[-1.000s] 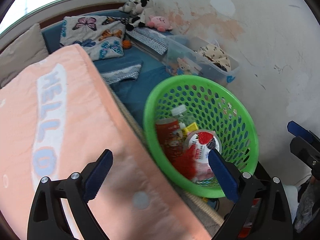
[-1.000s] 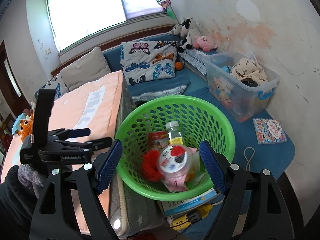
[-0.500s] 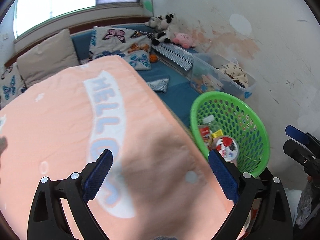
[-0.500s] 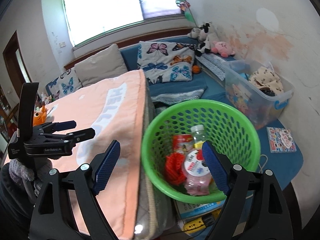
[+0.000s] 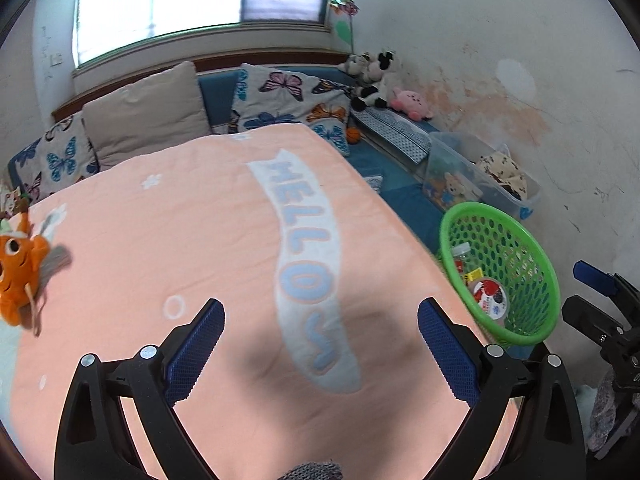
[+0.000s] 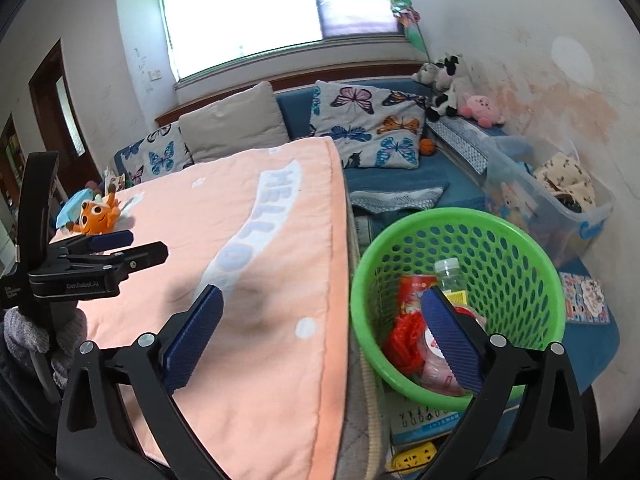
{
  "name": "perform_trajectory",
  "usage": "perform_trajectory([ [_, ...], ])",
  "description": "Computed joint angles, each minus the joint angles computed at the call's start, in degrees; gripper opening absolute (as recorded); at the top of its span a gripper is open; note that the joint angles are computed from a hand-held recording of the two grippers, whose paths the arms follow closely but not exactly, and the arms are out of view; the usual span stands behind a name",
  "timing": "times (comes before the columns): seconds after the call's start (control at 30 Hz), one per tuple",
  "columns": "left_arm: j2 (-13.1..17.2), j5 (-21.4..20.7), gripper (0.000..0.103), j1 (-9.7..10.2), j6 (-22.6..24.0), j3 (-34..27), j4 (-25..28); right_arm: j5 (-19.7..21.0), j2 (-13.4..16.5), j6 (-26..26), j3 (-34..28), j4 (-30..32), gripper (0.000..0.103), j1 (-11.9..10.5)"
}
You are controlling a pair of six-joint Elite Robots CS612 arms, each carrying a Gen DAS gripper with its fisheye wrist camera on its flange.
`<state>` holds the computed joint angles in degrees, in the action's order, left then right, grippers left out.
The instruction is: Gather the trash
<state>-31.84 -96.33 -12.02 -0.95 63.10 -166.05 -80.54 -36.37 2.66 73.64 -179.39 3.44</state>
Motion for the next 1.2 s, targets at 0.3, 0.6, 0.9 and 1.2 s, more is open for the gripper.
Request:
perform_trajectory([
  [0.3, -1.5, 2.5, 0.094, 1.27, -1.6, 3.3, -3.1, -0.1, 0.7, -1.6, -1.0, -0.9, 0.099, 1.2],
  [0.6, -3.0, 5.3, 0.094, 2.60, -3.7, 7.0, -5.4, 0.1, 1.6, -3.9, -2.3, -0.5, 0.099, 2.8],
  [0.9, -4.1, 8.4, 0.094, 3.71, -5.3, 10.0, -7.6, 0.8, 3.4, -5.6, -4.6, 0.6, 0.099, 4.0],
  [1.2, -4.8, 11.0, 0.094, 4.85, -7.6, 12.6, -9.1, 2.4, 4.6, -5.8, -6.2, 0.5, 0.099, 5.0],
])
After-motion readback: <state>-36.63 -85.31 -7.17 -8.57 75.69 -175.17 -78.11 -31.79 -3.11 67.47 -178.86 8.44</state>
